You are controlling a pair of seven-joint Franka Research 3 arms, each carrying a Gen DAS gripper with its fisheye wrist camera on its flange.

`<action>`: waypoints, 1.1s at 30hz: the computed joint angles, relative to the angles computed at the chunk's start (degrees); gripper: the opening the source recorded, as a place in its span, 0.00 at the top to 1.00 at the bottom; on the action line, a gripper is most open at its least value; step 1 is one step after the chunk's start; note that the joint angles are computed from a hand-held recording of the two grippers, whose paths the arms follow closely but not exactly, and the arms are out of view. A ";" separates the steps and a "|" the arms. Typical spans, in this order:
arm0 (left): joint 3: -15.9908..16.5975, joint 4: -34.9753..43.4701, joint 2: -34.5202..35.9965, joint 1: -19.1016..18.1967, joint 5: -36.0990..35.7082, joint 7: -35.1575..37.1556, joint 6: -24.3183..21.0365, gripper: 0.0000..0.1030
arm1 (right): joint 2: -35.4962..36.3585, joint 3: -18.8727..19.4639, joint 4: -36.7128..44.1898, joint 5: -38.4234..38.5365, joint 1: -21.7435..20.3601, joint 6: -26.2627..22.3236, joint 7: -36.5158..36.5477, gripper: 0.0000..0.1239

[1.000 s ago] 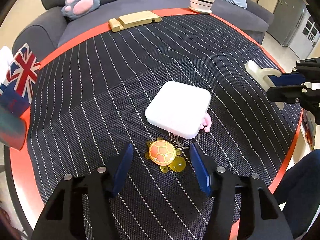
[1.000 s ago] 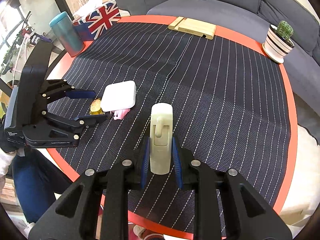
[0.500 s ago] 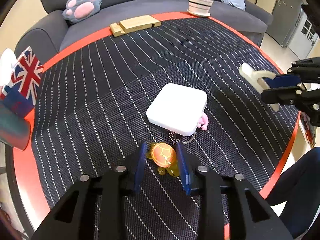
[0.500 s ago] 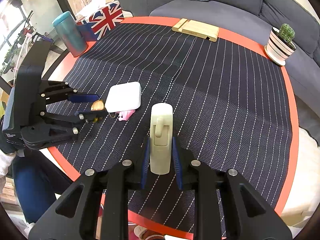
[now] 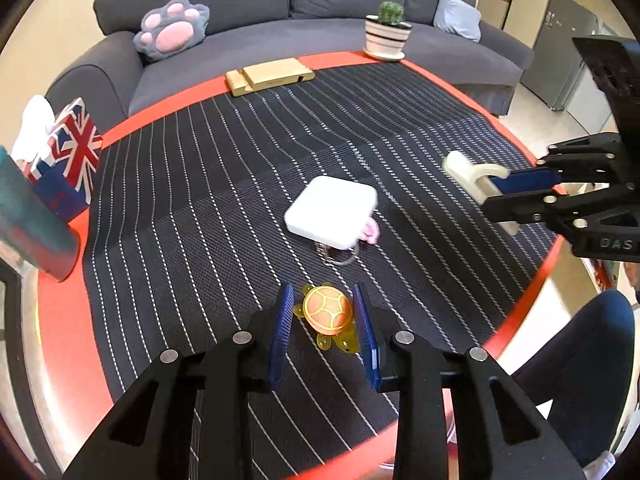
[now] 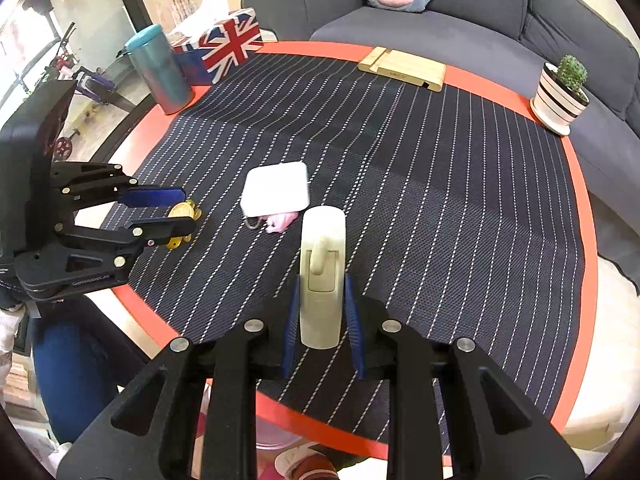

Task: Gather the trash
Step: 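Carry both items over the bin and open the left tool to drop the turtle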

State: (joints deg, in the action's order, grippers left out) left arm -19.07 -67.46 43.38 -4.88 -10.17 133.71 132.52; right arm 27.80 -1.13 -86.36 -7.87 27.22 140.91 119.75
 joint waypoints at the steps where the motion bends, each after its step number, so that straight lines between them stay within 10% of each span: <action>1: -0.60 -2.21 -1.42 0.77 -0.73 0.78 0.71 0.70 | -0.35 -0.07 -0.46 -0.33 0.31 0.20 0.22 0.82; 15: -4.75 -25.94 -17.74 7.52 -16.04 14.88 6.85 0.70 | -9.97 1.51 -15.03 -4.92 3.77 7.66 6.71 0.82; 33: 1.08 -40.88 -27.93 4.98 -28.64 25.81 4.46 0.70 | -17.96 5.55 -28.61 -10.39 5.41 12.46 17.89 0.82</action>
